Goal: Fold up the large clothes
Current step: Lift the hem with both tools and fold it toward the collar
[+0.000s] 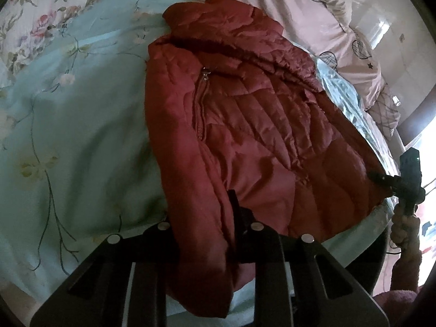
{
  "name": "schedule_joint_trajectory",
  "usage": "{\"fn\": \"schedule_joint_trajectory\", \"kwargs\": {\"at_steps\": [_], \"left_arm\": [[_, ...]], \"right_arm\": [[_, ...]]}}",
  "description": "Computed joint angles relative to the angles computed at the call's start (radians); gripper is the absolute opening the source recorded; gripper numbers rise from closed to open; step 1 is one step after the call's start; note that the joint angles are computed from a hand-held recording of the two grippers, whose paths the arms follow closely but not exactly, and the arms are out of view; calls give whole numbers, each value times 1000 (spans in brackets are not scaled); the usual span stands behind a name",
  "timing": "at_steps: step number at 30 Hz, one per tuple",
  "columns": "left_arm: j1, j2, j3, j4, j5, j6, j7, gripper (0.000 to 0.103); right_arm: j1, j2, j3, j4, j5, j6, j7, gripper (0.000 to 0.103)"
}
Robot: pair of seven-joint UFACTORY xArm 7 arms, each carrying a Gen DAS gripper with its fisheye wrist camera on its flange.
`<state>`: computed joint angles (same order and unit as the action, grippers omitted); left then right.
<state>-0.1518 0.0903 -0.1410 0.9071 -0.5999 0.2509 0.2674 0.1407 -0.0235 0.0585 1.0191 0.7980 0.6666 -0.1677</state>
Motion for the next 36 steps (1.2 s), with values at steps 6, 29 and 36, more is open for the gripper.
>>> {"fn": "schedule_joint_trajectory", "kwargs": {"at_steps": [6,29,36], "left_arm": [[5,-52,4,-8,-121,34,131,17],[34,50,4,271,-394,-88,316,16],[75,120,-25,350,-255,-94,169,16]], "right_arm": [[-2,-50,-19,-23,138,33,-115,25],[-19,65,3,197,397,-135,-311,22],[-48,147,28,289,360,-172,-270,22]]}}
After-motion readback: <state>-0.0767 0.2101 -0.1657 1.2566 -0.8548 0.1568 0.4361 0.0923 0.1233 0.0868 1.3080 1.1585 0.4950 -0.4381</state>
